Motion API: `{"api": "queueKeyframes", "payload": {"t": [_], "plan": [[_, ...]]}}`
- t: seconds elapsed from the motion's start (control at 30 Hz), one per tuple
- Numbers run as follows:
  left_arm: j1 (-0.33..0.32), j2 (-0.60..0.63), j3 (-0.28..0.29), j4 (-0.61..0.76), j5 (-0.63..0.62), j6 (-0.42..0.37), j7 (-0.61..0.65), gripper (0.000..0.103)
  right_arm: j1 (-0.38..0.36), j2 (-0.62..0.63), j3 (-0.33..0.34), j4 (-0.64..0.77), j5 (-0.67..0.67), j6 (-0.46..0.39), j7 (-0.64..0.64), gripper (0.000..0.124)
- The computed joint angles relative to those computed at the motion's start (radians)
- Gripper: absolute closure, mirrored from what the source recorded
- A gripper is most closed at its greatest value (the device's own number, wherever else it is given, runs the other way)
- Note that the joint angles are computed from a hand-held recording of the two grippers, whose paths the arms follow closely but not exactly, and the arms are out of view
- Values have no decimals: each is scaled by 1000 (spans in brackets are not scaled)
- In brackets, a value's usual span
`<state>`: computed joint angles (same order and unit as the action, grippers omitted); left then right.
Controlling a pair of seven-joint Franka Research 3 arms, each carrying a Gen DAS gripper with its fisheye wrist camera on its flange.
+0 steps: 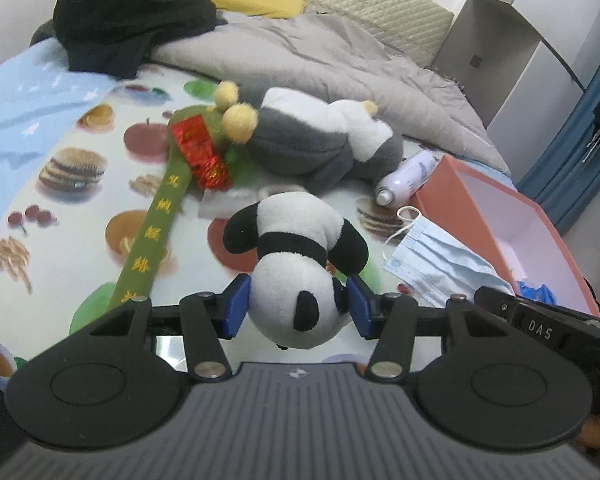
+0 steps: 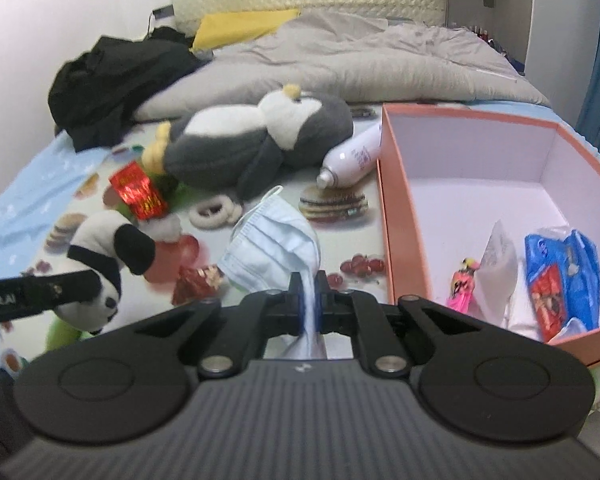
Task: Organize soft objects
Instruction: 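Carry the panda plush with the left gripper while the right gripper carries the mask over the box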
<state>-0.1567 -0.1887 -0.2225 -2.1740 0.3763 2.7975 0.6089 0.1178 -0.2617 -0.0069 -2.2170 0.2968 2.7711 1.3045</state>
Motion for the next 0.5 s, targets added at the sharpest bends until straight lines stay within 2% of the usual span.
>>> {"api": "queueKeyframes", "payload": {"t": [0.27,0.5], "plan": [[-28,40,-14,148,-5,-85,39,45,11,-9,-44,95,91,-66,-59,115],[-56,139,-24,344,19,-141,61,45,-4,9,-74,197,164,-110,-103,115]]}}
